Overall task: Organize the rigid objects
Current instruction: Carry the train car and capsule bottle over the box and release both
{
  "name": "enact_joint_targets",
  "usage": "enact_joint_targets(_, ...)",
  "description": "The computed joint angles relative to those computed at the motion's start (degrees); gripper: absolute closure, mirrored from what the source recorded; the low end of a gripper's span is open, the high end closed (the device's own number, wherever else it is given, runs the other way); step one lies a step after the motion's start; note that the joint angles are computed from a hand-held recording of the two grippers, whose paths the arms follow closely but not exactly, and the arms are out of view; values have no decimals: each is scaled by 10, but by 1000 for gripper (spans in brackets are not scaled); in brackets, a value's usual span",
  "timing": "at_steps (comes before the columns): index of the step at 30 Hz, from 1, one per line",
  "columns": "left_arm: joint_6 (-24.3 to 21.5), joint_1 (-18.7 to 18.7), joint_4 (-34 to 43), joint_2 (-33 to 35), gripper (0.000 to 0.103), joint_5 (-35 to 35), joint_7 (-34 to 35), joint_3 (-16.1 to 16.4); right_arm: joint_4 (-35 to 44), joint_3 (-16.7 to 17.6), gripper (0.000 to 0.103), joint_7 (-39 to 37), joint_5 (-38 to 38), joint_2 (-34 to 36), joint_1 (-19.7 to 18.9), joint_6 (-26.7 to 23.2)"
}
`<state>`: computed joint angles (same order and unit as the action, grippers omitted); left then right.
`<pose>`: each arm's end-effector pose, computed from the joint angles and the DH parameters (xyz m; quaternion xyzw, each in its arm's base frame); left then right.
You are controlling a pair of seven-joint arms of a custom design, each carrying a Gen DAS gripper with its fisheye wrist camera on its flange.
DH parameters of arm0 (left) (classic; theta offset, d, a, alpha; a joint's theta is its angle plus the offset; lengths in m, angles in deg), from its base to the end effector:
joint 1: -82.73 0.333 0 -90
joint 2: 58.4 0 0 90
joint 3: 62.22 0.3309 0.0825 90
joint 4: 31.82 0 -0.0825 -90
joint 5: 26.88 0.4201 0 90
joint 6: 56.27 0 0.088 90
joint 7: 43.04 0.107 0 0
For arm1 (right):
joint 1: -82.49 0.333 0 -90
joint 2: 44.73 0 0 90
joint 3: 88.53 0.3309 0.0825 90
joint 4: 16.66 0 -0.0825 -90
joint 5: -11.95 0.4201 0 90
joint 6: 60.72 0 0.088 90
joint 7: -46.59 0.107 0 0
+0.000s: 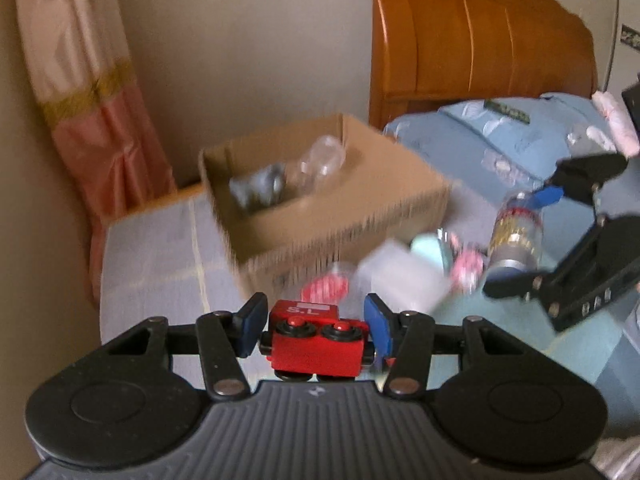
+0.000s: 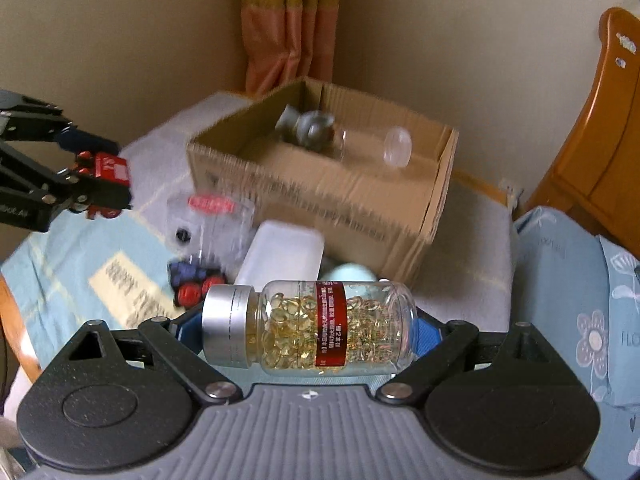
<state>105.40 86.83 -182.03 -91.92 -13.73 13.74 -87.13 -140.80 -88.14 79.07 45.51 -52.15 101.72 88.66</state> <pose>0.4092 -0.1791 0.4980 -0.6504 0.6511 -0.2648 0.2879 0.5518 0.1844 0.5108 -0.8910 0.2986 -0.1495 0.3074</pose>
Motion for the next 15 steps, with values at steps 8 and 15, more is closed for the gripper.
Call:
enact_joint_targets(8,25,109,107,106,50,107,-67,-56,66,14,6,21,-14,47,-12,6)
enact_joint_targets(15,27,142,128,145,5,214,-199,-70,122,32,6,39,-20,87,-25,13)
